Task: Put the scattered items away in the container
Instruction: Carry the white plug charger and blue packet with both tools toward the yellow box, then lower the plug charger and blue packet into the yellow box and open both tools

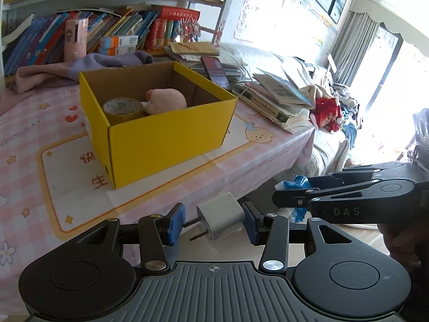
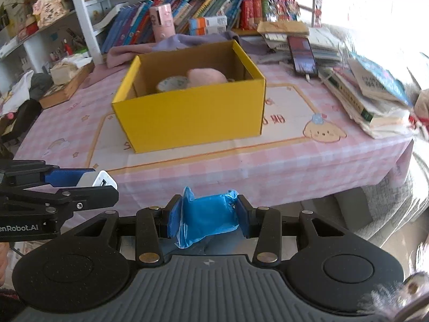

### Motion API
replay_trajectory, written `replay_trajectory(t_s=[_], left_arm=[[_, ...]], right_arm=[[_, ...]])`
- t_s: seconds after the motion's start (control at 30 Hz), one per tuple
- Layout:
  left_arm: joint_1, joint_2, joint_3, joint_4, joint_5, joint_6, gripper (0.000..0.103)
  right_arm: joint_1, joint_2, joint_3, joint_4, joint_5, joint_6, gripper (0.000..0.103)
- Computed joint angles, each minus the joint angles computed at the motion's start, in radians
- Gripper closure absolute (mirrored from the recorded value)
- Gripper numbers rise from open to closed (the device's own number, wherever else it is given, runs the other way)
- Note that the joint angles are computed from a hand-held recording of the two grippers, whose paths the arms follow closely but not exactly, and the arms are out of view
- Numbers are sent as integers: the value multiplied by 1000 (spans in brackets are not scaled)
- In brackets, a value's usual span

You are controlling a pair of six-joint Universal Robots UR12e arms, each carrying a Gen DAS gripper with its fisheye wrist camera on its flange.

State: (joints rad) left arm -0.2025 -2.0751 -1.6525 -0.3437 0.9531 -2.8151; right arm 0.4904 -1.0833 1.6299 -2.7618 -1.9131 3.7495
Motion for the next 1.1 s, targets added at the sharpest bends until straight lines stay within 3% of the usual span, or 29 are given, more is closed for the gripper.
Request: replay_trajectory(t_s=[0.2,0.47,0.67,0.87,1.1], left_arm=[[-35,-41,71,35,84,-53,58],[-86,-124,234,110,228,-139,58],[-119,-198,353,95,369,-201,58],[-138,-256,439,5,471,-205,58],[-145,-347,605,-99,542,-154,58]], right_arm=[[-56,10,7,-87,65,-75,63],[-161,45,-24,-282,184,-205,63],[-222,104,-113,-313,310,-325,63],[-252,184,-234,-271,405,-403,63],[-269,301,-446,-84,460,-588,63]])
